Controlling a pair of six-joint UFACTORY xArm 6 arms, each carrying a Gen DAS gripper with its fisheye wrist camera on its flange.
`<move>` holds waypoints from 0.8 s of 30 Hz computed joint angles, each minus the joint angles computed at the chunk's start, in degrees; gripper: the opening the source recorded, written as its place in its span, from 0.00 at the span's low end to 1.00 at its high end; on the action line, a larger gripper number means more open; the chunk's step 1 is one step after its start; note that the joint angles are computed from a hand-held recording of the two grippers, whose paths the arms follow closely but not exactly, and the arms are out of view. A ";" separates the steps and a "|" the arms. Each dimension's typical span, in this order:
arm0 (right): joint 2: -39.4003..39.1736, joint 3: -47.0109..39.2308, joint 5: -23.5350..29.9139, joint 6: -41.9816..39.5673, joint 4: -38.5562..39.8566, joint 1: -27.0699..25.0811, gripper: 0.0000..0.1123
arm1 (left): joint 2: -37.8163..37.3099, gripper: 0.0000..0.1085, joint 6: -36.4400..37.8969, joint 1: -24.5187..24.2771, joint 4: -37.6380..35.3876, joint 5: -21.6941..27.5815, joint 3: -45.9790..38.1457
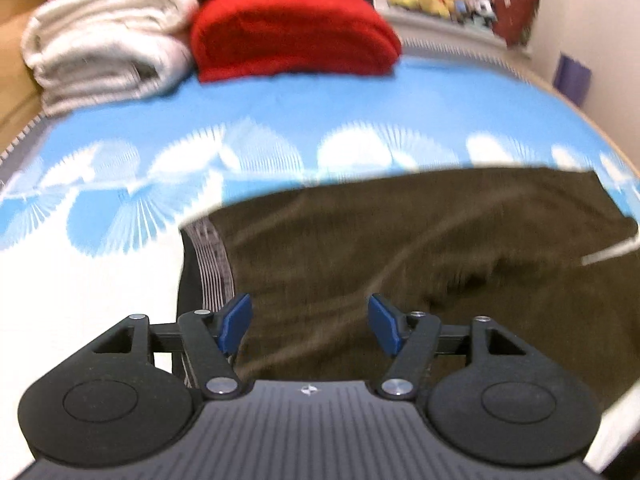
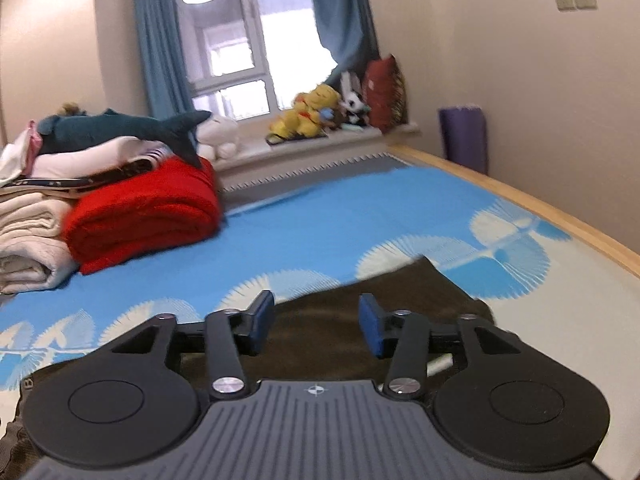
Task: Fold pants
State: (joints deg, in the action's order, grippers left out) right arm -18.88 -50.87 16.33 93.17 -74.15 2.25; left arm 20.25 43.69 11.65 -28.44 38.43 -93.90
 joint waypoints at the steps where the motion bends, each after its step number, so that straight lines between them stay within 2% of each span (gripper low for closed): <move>1: 1.10 -1.12 0.33 -0.49 0.34 0.70 0.44 | -0.20 0.65 -0.40 -0.54 -0.25 -1.54 0.33; 4: 4.34 -4.23 -0.57 -1.45 2.49 2.00 0.44 | -0.05 0.65 -2.09 -1.98 -1.00 -3.13 -0.10; 6: 6.89 -6.41 -2.80 -3.00 4.39 2.19 0.44 | 0.34 0.65 -3.24 -2.69 -0.86 -2.96 -0.92; 9: 10.01 -9.38 -2.45 -6.30 7.14 3.71 0.44 | 1.30 0.65 -3.83 -3.39 -0.82 -1.10 -2.72; 12: 13.62 -12.15 -2.51 -15.05 15.92 5.02 0.44 | 3.16 0.64 -5.91 -4.02 0.85 0.56 -4.91; 14: 16.19 -14.64 0.51 -21.86 21.86 6.61 0.44 | 4.69 0.61 -8.59 -4.16 3.07 1.45 -6.49; 16: 17.79 -16.44 2.79 -24.48 24.22 7.87 0.44 | 5.44 0.48 -10.63 -4.39 5.26 1.63 -7.36; 20: 20.00 -19.03 3.70 -27.44 26.97 8.86 0.44 | 6.62 0.35 -13.62 -4.98 7.99 1.22 -8.61; 22: 20.03 -19.23 3.28 -27.57 26.20 8.98 0.43 | 7.30 0.24 -15.08 -5.10 8.56 2.44 -9.71; 23: 20.02 -19.27 3.06 -27.74 25.92 8.90 0.39 | 7.57 0.21 -15.14 -5.11 8.17 3.26 -10.23; 24: 19.92 -19.11 2.45 -28.44 26.25 8.77 0.29 | 7.68 0.13 -15.29 -5.23 8.22 3.37 -10.38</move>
State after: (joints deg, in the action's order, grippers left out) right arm 1.04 -69.98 18.79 64.73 -47.90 11.02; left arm 27.93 28.40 6.42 -20.22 41.80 -104.28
